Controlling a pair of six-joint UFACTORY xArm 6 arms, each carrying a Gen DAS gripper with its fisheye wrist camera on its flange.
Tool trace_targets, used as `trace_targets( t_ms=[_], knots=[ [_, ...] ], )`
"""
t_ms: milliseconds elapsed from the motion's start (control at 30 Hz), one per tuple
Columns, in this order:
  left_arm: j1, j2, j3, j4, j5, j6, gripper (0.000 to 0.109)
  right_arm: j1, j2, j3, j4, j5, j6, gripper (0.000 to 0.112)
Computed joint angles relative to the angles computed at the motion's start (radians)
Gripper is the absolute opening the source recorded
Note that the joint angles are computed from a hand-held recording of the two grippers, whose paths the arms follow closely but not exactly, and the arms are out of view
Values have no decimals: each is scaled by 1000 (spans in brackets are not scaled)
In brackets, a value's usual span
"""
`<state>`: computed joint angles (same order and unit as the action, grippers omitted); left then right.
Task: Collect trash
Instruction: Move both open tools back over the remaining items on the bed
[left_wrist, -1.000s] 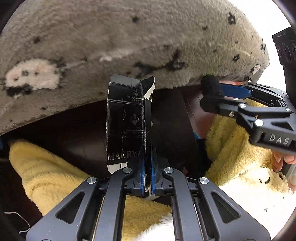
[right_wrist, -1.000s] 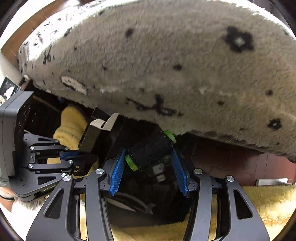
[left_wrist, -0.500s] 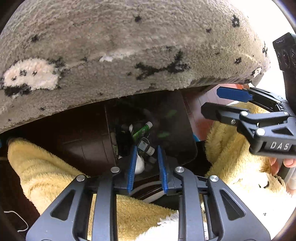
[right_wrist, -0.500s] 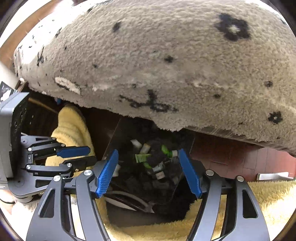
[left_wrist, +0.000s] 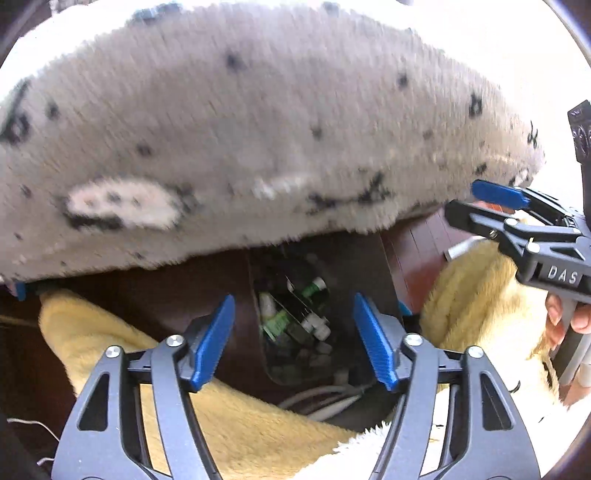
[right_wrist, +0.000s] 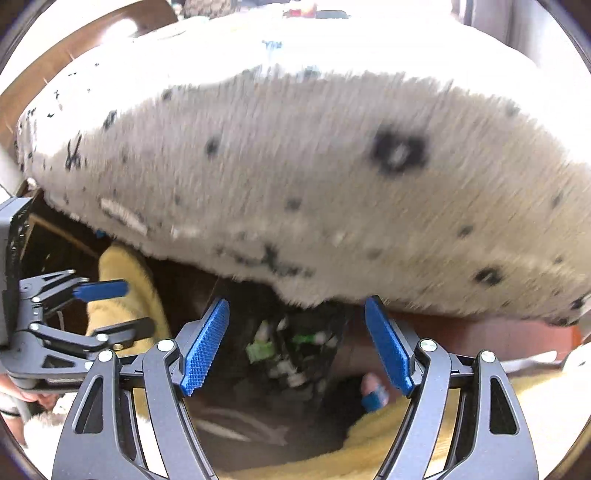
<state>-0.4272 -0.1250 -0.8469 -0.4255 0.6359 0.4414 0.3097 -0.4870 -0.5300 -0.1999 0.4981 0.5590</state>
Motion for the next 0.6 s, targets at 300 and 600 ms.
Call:
trace_targets(
  t_ms=[300,600],
  knots=[
    [32,9,-137,64,-81,-13,81,-82,-7,-118,-221,-21,98,77],
    [13,186,-376,198,-183,-125,83,-183,206,-328,-262,-153,109,82]
  ],
)
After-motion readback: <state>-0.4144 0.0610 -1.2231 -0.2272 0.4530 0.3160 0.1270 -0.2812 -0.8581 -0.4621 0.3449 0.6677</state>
